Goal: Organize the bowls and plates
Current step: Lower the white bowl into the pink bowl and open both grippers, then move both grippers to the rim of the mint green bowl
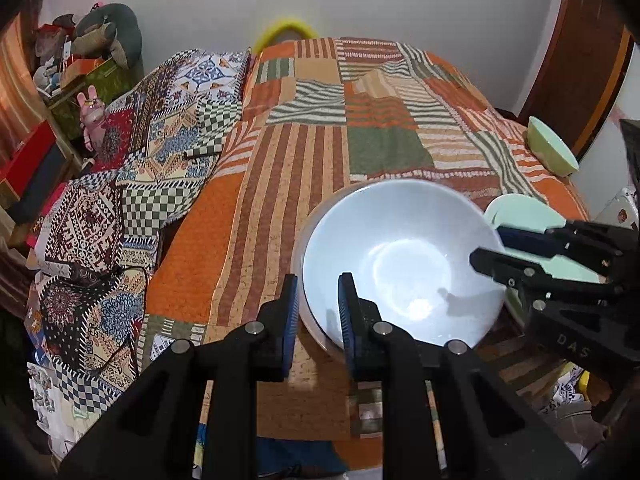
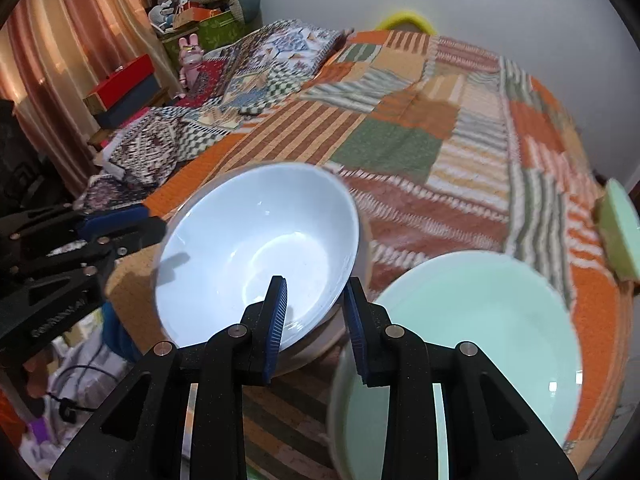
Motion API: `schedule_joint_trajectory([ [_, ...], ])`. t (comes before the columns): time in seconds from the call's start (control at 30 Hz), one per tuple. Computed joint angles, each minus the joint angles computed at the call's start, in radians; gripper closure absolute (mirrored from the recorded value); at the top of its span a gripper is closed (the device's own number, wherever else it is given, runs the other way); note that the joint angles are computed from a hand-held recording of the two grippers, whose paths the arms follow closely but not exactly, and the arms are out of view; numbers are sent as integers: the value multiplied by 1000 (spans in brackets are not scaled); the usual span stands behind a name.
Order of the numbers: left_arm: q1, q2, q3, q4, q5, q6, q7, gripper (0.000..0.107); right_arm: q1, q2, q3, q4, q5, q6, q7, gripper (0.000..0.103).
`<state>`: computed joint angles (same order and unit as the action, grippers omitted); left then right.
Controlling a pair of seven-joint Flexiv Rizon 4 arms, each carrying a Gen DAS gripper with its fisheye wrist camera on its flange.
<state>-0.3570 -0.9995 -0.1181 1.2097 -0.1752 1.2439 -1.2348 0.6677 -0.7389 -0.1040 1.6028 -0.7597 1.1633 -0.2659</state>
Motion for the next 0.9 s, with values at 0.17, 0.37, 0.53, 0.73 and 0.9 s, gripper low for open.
schedule_joint_trajectory([
  [0.17, 13, 27, -35, 26, -8, 35, 25, 88, 40, 50, -89, 74, -105, 81, 102, 57],
  [0.37, 25, 68, -110, 49, -32, 98, 97, 88, 57, 149, -183, 188, -335, 149, 336, 57],
  [0.53, 19, 88, -181, 47, -56, 167, 171, 71, 64, 294, -243, 301, -600, 99, 562, 56],
  [0.73, -35, 69, -230, -52, -82, 153, 250, 64, 21, 489, -214, 451, -836, -79, 766, 38],
  [0.9, -132, -2, -205, -227, -107, 84, 262, 49, -45, 619, -156, 565, -874, -223, 814, 37],
])
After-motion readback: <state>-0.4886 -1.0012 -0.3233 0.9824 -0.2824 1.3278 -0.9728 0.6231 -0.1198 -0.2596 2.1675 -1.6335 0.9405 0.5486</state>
